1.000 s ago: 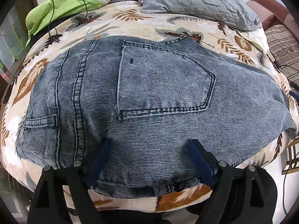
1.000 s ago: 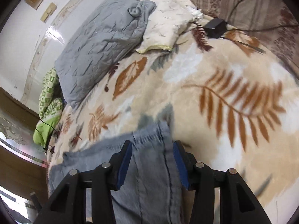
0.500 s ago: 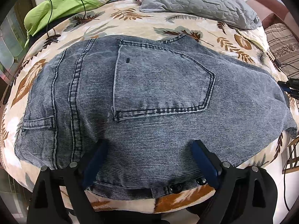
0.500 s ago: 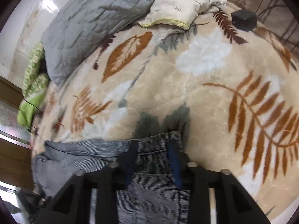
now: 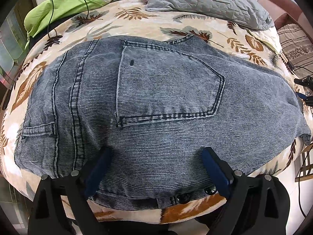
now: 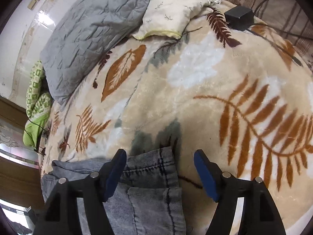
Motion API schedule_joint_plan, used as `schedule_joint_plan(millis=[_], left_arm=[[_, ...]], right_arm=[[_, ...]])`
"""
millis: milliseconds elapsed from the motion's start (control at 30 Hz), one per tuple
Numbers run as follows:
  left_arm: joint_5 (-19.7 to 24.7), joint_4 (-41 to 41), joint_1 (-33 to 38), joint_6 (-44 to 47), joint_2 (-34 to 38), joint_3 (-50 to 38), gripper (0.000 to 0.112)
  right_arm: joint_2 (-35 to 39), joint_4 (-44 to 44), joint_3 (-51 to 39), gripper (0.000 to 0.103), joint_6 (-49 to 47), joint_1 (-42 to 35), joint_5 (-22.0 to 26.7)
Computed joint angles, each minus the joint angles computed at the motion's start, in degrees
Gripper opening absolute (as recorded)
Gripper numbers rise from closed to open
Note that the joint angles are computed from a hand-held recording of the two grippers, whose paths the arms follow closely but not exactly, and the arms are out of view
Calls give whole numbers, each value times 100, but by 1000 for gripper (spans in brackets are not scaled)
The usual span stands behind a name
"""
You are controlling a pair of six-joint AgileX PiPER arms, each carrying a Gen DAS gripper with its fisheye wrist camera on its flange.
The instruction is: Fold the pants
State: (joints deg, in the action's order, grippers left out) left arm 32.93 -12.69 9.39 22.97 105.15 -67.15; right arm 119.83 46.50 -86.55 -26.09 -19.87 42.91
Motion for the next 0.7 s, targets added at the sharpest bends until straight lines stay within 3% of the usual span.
schedule_joint_plan(millis=[100, 167, 200, 233, 267, 500, 700], left_arm=[[12, 45, -15, -55, 20, -27, 95], [31, 70, -27, -88, 47, -62, 96], [40, 85, -33, -104, 61, -80, 96], [50, 122, -53, -156, 80, -105, 96], [59, 142, -63, -180, 93, -123, 97], [169, 385, -179, -515, 204, -295, 98], [248, 393, -162, -544, 278, -396, 98]], right_arm=[[210, 9, -133, 66, -230, 119, 235], [127, -261, -15, 62, -197, 295, -80], [109, -451, -8, 52, -50, 353, -174], [95, -710, -29, 30, 180, 391, -254], [91, -841, -45, 22, 297, 399, -311], [-391, -1839, 205, 20, 974, 742, -1267], [200, -2599, -449, 20, 1734, 864, -1108]])
